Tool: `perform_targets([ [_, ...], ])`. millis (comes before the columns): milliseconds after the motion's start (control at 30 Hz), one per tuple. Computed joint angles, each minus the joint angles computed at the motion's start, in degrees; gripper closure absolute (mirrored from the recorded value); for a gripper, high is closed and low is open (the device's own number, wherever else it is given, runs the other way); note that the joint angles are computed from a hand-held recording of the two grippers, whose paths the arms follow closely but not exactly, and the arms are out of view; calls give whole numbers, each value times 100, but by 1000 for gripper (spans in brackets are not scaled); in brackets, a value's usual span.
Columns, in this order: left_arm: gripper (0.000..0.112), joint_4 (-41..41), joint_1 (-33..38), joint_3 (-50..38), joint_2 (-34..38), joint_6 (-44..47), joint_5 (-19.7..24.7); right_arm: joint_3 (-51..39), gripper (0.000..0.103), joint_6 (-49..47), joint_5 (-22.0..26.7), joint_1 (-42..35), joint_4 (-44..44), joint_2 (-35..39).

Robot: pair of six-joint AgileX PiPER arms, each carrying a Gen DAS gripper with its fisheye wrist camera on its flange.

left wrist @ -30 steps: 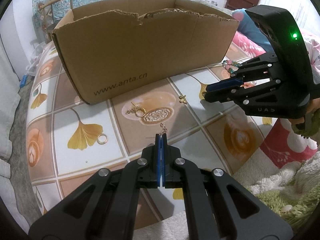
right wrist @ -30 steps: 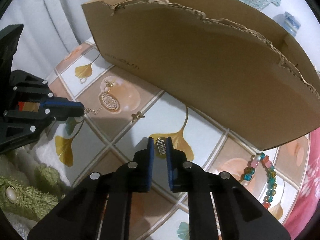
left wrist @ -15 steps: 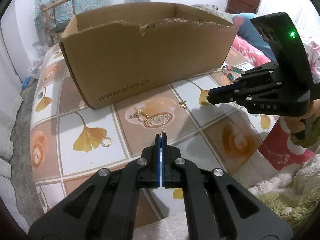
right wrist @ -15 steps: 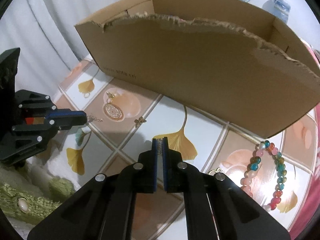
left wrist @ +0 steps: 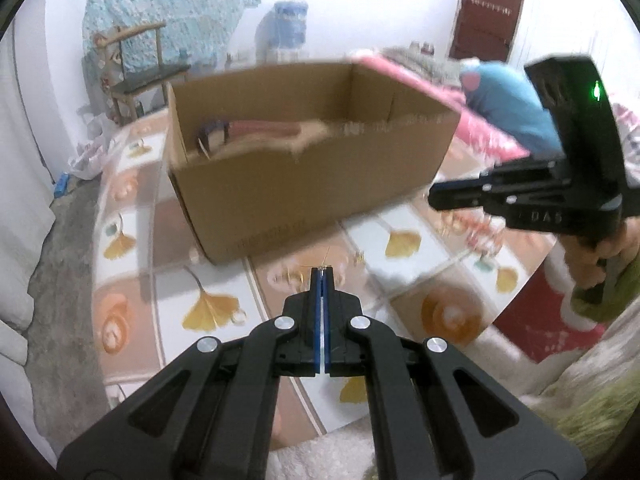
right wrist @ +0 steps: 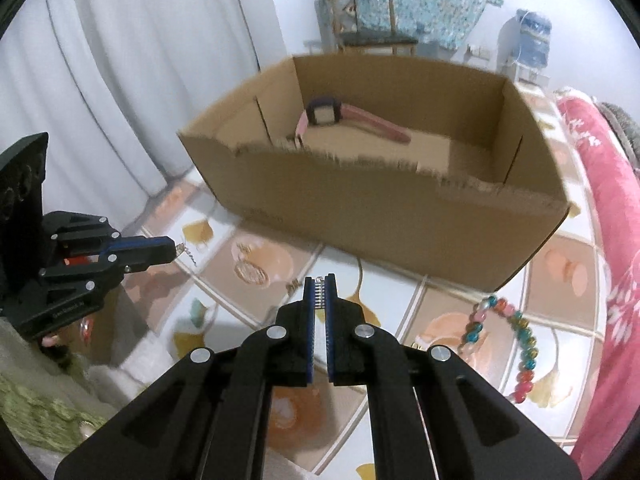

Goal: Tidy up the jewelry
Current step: 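Carry the earring over the box and open the left tool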

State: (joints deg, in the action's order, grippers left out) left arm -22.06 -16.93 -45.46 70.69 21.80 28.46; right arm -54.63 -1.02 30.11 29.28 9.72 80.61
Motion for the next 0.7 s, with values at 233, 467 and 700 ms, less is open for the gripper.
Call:
perform_targets([
  [233,112,-864,384,-931,-136,1085,209,-857,98,-1181,141,-419,1033,-53],
  [467,112,-1182,585,-2970,1467,1425,682,-2945,98,-2031,1336,-1275,2208,1427],
  [700,112,-240,638,-6734,4464,-74,3283,-6457,98,-784,3713,-1438,1376,3964],
])
